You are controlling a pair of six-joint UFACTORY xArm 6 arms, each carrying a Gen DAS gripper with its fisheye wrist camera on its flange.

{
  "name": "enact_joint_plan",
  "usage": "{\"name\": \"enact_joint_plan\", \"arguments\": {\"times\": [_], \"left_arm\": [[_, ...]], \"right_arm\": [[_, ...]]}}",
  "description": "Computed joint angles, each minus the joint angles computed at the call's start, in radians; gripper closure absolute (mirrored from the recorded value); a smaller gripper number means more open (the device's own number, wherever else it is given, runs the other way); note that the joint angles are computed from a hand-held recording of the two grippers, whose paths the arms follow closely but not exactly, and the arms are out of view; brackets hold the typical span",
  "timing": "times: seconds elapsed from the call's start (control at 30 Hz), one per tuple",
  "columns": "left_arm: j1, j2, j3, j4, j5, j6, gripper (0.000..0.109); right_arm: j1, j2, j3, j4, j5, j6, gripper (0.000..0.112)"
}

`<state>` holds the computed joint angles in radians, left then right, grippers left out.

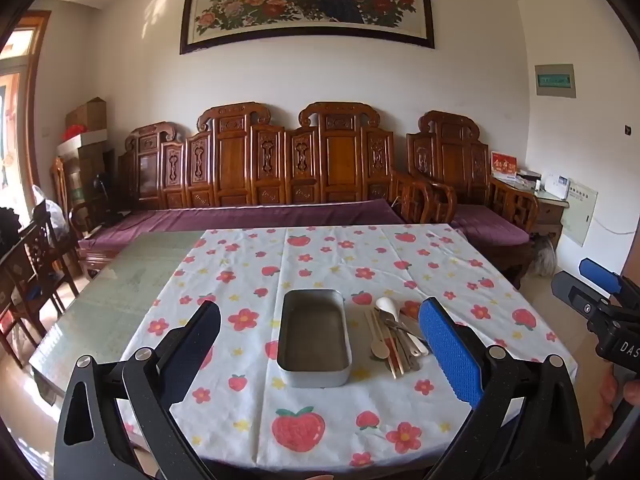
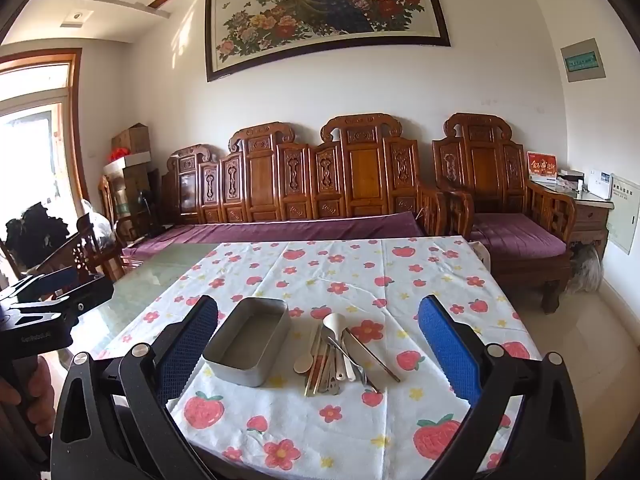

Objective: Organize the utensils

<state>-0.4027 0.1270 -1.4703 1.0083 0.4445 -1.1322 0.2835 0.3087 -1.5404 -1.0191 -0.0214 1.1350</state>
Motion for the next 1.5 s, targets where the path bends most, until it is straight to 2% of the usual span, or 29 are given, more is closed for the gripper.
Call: {"name": "enact_joint_plan", "arguments": {"times": [0.23, 0.6, 0.67, 0.8, 1.07, 1.17, 1.5], "left_arm": [[0.0, 0.0, 0.0, 0.0, 0.001, 0.0, 0.012], [-0.005, -0.003, -0.009, 0.001, 0.006, -0.002, 0.012], [-0.005, 0.0, -0.011, 0.005, 0.005, -0.003, 0.012], [-0.01, -0.009, -0.016, -0.015, 0.012, 0.021, 0.012], [-0.015, -0.007, -0.024, -0.006, 0.019, 0.022, 0.012], [-0.015, -0.009, -0.021, -0.003, 0.018, 0.018, 0.012], [-0.013, -0.007, -0.015, 0.007, 0.012, 0.01, 0.012]], "right_arm": [[0.005, -0.002, 0.009, 0.06, 0.005, -0.057, 0.012], [0.003, 0.0, 0.006, 0.049, 0.004, -0.049, 0.012], [0.01, -0.011, 0.012, 0.015, 0.012, -0.012, 0.012], [0.023, -0.004, -0.002, 0.063, 0.02, -0.054, 0.012], [0.009, -0.004, 0.004, 0.03, 0.005, -0.029, 0.012], [0.013, -0.007, 0.008, 0.065, 0.002, -0.063, 0.012], [0.014, -0.007, 0.006, 0.056, 0.005, -0.054, 0.012]]}}
